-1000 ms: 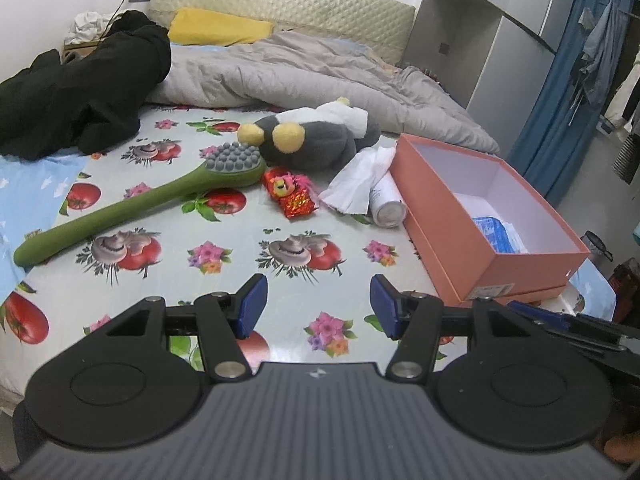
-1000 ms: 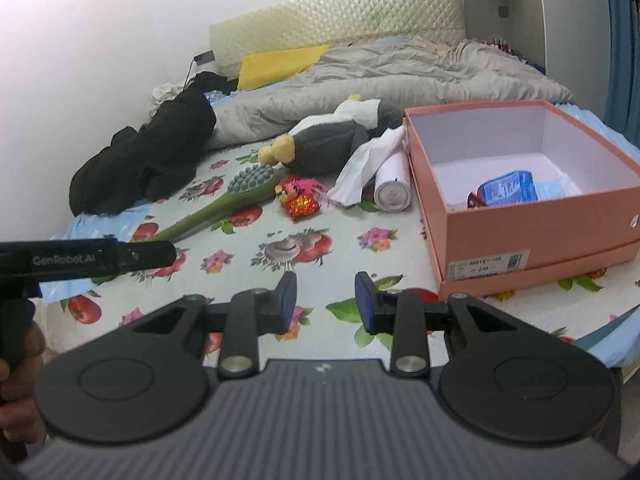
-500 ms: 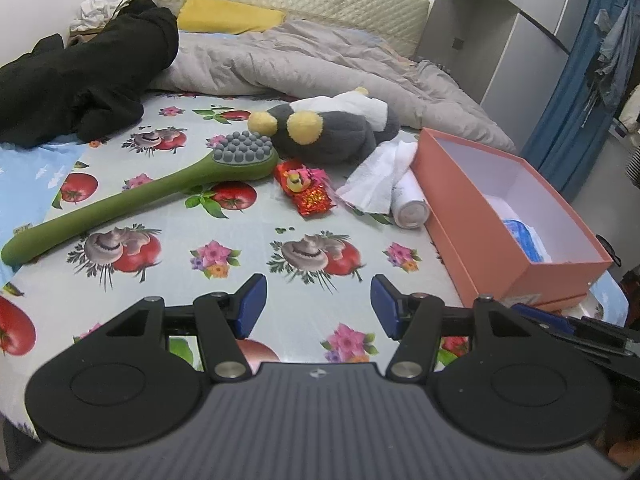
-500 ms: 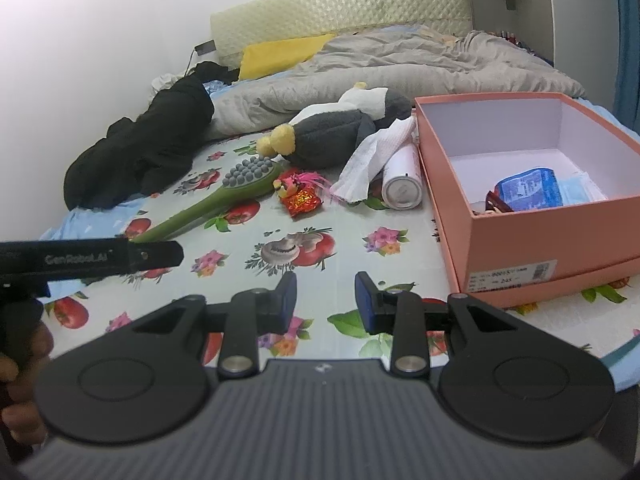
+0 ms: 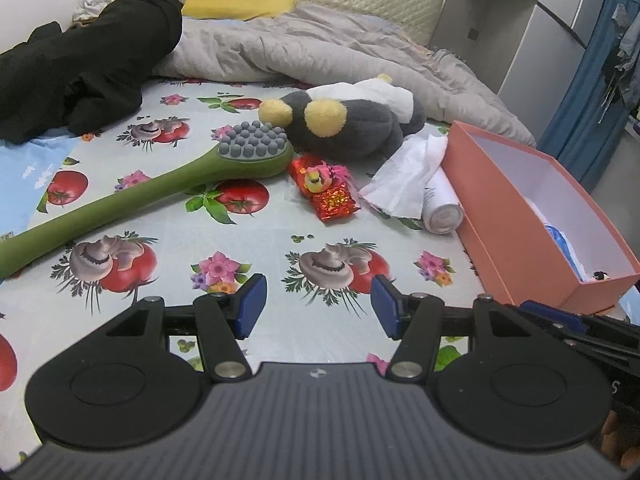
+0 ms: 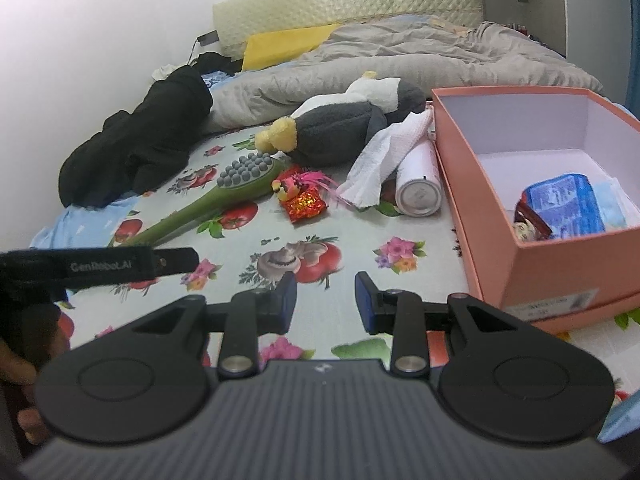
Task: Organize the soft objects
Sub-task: 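Move both tools toward the tissue and pink feathered toy beside the penguin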
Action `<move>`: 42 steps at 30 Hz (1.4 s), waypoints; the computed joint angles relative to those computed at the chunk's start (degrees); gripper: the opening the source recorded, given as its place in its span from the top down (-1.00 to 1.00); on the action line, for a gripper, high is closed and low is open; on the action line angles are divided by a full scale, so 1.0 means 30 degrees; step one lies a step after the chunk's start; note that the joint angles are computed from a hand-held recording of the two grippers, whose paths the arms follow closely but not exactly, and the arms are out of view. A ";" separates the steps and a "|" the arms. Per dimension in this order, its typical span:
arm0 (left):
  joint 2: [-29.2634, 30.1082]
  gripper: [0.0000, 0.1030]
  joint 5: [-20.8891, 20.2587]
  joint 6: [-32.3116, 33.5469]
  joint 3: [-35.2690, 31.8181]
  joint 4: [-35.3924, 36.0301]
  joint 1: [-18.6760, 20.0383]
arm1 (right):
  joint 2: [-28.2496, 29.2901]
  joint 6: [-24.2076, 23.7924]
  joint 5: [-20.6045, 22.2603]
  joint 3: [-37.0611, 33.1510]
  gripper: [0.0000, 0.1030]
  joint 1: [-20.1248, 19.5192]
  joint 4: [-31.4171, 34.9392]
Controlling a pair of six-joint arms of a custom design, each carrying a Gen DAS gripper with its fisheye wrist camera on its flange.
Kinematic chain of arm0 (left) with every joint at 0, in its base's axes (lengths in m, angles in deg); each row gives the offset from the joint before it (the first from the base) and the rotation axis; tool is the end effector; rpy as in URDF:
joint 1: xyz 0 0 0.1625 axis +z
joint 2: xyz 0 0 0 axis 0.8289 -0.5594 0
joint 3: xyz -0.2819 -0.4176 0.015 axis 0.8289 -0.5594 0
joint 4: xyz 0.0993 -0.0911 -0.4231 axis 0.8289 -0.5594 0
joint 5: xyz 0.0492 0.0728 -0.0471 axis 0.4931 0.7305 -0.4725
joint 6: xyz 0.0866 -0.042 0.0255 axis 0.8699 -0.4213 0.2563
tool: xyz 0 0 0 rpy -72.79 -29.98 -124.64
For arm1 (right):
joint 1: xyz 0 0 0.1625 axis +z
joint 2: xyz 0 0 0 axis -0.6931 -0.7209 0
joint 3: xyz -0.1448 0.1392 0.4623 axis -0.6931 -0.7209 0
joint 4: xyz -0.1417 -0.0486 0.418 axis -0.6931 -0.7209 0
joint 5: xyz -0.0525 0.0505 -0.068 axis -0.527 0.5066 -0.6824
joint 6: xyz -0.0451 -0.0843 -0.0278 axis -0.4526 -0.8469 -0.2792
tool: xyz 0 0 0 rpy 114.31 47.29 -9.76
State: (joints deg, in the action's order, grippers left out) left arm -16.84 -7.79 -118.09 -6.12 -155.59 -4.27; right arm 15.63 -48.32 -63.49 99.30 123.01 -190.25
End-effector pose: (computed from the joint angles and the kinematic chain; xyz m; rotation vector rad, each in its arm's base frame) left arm -0.3008 -0.7423 -0.0512 -0.1704 2.1655 -1.1945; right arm -0.0140 -0.8175 0.2846 1.0478 -2.6034 0.7404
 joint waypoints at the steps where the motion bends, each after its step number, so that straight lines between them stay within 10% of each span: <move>1: 0.0019 -0.23 -0.0008 -0.0001 -0.0091 0.0058 0.0078 | 0.0145 0.0062 0.0002 -0.0152 0.32 0.0045 0.0020; 19: 0.1292 -0.23 -0.0837 0.2206 -0.3633 -0.0444 0.2145 | 0.3884 0.1943 -0.0355 -0.5252 0.07 0.0690 0.2555; 42: 0.4728 -0.16 -0.3902 0.5959 -1.1679 -0.0578 0.4725 | 0.8416 0.4654 -0.1840 -1.0604 0.21 0.0949 0.1218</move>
State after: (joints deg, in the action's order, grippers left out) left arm -2.66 -19.49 -100.21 -41.16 -157.32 9.90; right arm 40.87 -34.36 -69.01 67.48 125.85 -186.60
